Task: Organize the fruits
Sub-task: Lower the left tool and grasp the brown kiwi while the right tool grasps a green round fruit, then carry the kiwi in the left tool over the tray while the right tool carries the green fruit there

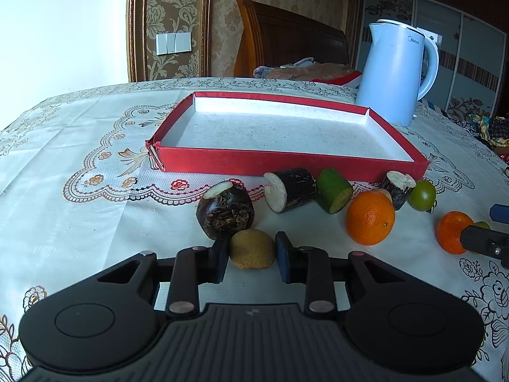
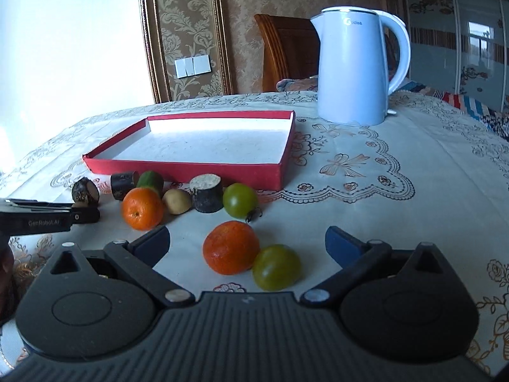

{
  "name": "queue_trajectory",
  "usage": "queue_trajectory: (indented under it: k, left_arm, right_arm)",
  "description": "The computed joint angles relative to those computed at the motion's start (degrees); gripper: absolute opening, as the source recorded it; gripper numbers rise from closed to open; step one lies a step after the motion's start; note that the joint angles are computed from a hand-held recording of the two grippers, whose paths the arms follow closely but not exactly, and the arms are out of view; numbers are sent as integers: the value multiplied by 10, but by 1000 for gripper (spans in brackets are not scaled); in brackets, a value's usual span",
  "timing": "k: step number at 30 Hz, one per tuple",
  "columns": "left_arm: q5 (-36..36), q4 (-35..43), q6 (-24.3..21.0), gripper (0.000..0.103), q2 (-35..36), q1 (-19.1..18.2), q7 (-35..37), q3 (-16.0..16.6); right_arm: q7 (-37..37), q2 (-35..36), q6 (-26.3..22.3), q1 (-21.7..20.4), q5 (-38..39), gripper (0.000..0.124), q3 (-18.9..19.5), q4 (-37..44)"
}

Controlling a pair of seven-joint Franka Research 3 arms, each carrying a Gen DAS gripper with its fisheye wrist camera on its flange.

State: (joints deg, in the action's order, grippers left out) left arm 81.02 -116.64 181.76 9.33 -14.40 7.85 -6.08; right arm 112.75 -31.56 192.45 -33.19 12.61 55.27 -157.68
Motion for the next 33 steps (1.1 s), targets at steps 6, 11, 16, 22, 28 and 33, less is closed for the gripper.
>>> queue_trajectory:
  k: [6,11,16,22,28,33]
  left_arm:
    - [4,1,1,31,0,0,-5,0]
    - [6,1,0,30,0,0,-5,0]
    - [11,2,-2,31,0,0,-10,-1]
    - [14,2,-4,30,0,1,-11,-3]
    - [17,3,-4,31,1,2,-14,-4]
    - [34,4,10,31,1,5,-27,-3]
  right_arm:
    - [-18,-28,-16,49,-24,98,-52,-27]
    - [-45,-62,-22,101,-33,93,-106,-63]
    - [-59,-36,-45,74,-57,78,-98,-41]
    - [-72,25,-35,75,-75,57,-109,-20]
    - [-103,42,-14,110,-47,42,-135,-26]
    - [-107,39,-8,113,-14,31,-133,-31]
